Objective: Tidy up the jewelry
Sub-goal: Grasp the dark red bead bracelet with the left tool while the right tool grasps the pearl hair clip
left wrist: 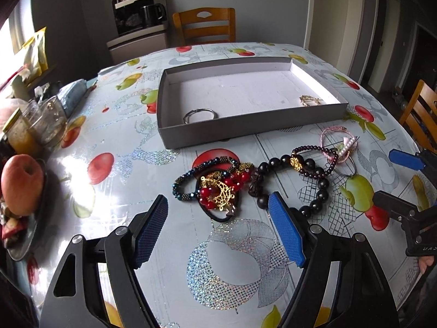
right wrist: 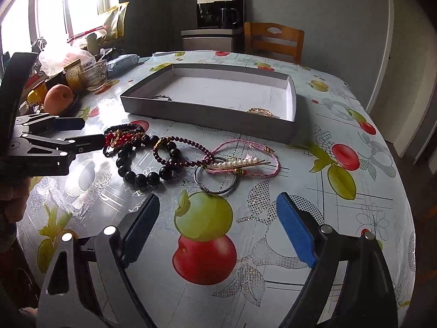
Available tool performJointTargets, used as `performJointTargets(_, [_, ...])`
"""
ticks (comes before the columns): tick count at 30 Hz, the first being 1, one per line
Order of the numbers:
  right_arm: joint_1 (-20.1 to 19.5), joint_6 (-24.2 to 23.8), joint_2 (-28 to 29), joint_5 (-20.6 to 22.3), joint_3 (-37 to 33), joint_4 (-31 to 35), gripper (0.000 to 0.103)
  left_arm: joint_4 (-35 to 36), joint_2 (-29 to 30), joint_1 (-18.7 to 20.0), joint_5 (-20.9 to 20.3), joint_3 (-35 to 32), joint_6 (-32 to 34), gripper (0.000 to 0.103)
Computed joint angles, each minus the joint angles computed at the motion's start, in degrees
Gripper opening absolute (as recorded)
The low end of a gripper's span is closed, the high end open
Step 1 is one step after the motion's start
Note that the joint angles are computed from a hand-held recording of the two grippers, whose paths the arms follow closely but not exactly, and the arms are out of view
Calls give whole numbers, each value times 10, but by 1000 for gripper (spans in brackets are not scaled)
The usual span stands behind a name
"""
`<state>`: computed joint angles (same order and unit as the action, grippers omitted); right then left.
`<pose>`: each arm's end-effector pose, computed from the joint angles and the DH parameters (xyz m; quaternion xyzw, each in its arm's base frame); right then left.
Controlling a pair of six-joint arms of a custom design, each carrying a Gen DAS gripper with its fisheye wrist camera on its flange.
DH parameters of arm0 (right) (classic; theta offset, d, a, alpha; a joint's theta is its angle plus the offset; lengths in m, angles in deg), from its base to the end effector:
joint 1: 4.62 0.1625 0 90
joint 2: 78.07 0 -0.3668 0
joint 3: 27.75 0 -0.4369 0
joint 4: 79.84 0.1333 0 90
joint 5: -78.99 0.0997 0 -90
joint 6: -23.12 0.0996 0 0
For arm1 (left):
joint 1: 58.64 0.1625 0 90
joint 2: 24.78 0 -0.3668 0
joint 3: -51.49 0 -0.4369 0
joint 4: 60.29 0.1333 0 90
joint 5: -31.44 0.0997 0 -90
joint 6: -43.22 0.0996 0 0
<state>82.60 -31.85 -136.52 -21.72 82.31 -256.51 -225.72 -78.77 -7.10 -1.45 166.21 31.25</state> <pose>0.0855 -0.6059 0.1098 0.3924 -0.8650 0.2196 0.2227 -0.1656 -0.5573 0.0511 0.1401 0.8620 -0.3036 0.3810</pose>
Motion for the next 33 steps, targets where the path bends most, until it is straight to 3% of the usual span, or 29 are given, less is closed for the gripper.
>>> performJointTargets(4, [12, -4, 9, -16, -20, 22, 73, -9, 3, 8, -29, -8, 23, 69])
performJointTargets(13, [14, 7, 42, -60, -80, 59, 73, 2, 31, 10, -94, -51, 66, 62])
performJointTargets(17, [5, 8, 45, -54, -86, 63, 73, 14, 51, 12, -122, -75, 66, 51])
performJointTargets(23, [-5, 4, 37, -36, -87, 69, 73, 36, 74, 14, -150, -105, 48, 48])
performJointTargets(31, [-15, -3, 21, -9, -78, 74, 73, 59, 90, 28, -156, -128, -11, 44])
performJointTargets(33, [-18, -3, 21, -8, -79, 76, 73, 57, 92, 30, -157, -131, -15, 38])
